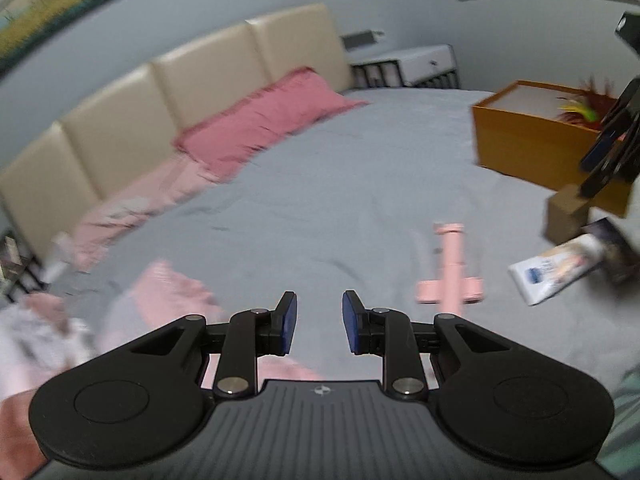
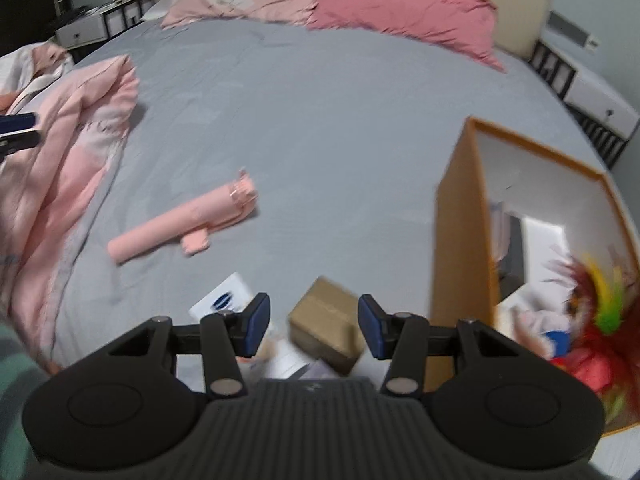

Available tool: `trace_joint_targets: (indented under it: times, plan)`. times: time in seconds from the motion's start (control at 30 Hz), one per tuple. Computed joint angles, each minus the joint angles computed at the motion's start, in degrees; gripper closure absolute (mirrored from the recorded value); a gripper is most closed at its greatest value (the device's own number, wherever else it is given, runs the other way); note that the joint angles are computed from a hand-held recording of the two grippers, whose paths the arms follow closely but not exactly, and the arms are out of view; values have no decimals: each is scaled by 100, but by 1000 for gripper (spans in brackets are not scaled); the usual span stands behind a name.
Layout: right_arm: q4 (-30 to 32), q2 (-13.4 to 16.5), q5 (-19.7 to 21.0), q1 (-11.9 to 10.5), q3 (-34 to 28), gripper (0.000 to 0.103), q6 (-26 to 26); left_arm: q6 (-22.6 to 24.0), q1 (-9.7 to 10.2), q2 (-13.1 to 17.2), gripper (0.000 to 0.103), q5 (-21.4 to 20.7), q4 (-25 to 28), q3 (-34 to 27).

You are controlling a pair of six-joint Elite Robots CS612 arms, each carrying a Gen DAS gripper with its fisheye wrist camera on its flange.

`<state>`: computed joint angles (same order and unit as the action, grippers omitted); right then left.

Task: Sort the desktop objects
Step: 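Move the left tool to the pink selfie stick while the right approaches the lotion tube, then grasp the pink selfie stick with the left tool while the right grasps the white lotion tube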

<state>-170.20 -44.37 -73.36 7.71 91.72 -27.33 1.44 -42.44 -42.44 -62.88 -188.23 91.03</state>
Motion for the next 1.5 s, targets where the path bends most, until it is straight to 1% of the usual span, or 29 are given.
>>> trace_joint_targets:
  times: [0.07,0.17,0.23,0.27,0.3,0.33,0.4,0.53,0.77,0.97,1.07,1.13,1.17,1.3,1.43,1.5]
  plan:
    - [221,25,151,3,-23,52,-166,-58,48,15,74,-401,377,-163]
    - [513,60,292,39,-41,52,-518,131,44,72,73,-752,847,-360]
    - [791,95,320,86,-105,52,-760,190,55,151,67,-976,1061,-495]
    - [879,112,318,105,-130,52,-869,240,64,192,62,-1070,1179,-568]
    - [939,131,294,125,-156,52,-952,317,66,239,53,-1111,1310,-649]
    - [1002,150,270,144,-183,52,-1033,401,69,297,52,-1139,1389,-739]
    - [1092,175,257,159,-232,52,-1120,512,89,406,50,-1271,1470,-894]
    - [1317,223,137,184,-367,52,-1229,457,195,601,50,-1772,1905,-1299]
    - [1671,325,43,201,-590,52,-1383,548,304,947,50,-2180,2413,-1920]
    - [1992,443,0,222,-801,52,-1503,591,302,1218,51,-2180,2868,-2409]
    - [2119,496,-40,235,-896,52,-1597,580,307,1278,60,-2164,3108,-2542]
    - [2241,528,-27,233,-971,52,-1645,525,327,1286,62,-2268,3208,-2583]
    - [2345,549,-5,232,-1030,51,-1658,328,310,1280,63,-2173,3246,-2582]
    - [2697,592,43,242,-1222,50,-1804,301,278,1233,65,-2083,3535,-2595]
    - [3323,699,96,297,-1566,49,-2060,182,256,1176,66,-1985,3702,-2548]
    - [3543,782,63,336,-1738,49,-2126,27,274,1177,70,-2070,3800,-2584]
